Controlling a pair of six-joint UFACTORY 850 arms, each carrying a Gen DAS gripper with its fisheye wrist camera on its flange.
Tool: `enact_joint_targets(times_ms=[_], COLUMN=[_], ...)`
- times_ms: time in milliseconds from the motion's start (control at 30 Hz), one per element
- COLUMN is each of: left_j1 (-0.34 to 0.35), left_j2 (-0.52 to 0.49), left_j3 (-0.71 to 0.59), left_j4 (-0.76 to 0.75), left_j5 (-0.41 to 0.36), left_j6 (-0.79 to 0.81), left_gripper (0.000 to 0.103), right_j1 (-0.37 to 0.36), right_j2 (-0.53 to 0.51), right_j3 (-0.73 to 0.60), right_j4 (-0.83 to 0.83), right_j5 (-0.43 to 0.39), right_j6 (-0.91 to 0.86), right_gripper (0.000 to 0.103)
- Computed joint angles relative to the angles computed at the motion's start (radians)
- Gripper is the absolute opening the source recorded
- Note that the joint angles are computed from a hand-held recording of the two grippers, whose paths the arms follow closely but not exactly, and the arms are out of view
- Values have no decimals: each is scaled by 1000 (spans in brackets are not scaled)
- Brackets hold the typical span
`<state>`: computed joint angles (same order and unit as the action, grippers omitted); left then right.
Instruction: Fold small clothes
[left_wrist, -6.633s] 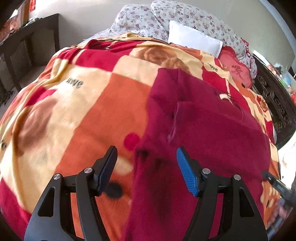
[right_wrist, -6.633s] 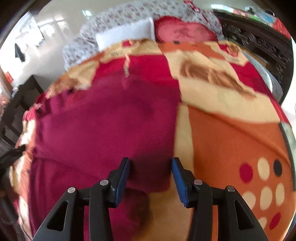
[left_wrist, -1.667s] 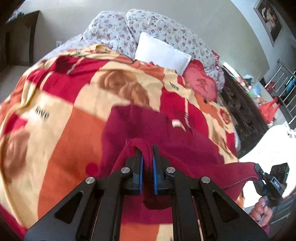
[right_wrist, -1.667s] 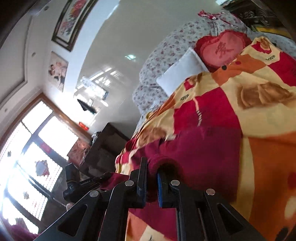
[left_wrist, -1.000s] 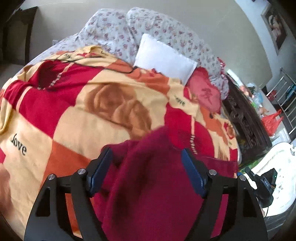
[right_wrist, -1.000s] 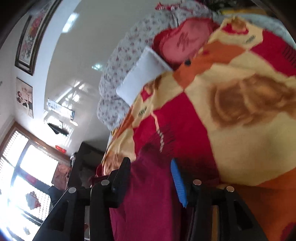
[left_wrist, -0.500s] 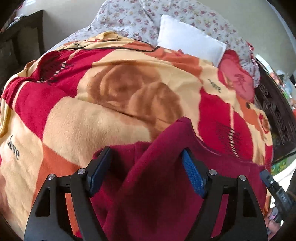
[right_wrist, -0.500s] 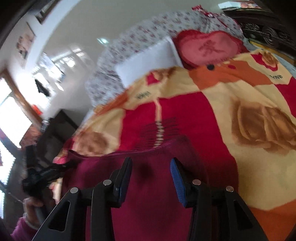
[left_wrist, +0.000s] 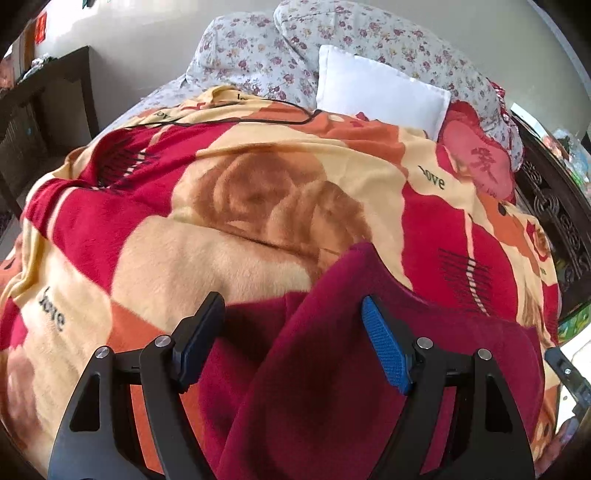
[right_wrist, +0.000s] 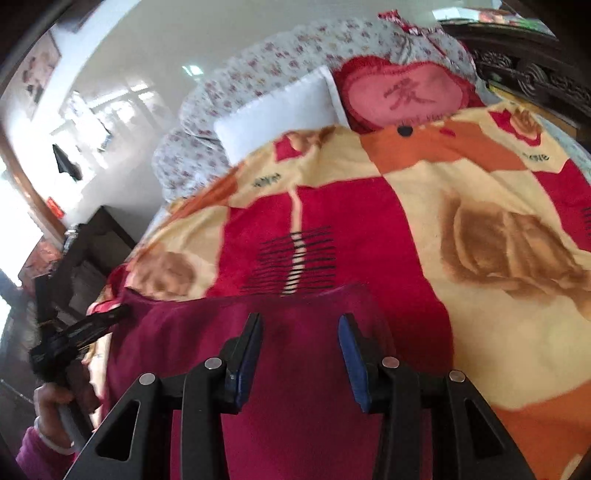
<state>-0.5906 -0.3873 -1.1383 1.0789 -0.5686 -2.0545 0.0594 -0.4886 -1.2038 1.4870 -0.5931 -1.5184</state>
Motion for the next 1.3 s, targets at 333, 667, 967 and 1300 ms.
enact_joint_targets(times_ms=[333,667,967,1300], left_j1=[-55,-98,-166,-202], left_j2=[19,74,161,179], left_j3=[19,81,219,316], left_j4=[-42,-64,-48,-68], left_j5=[-53,-63,-22,35], left_j6=[45,29,-118,-255], left_gripper=[77,77,77,77], right_j1=[15,1,-37,3], right_j2=[64,122,218,214], right_j3=[133,167,326,323], right_j4=[50,-47,-12,-76], right_j5=[82,77,46,129], right_j6=[-92,-8,-110,-47], right_gripper=[42,42,42,42])
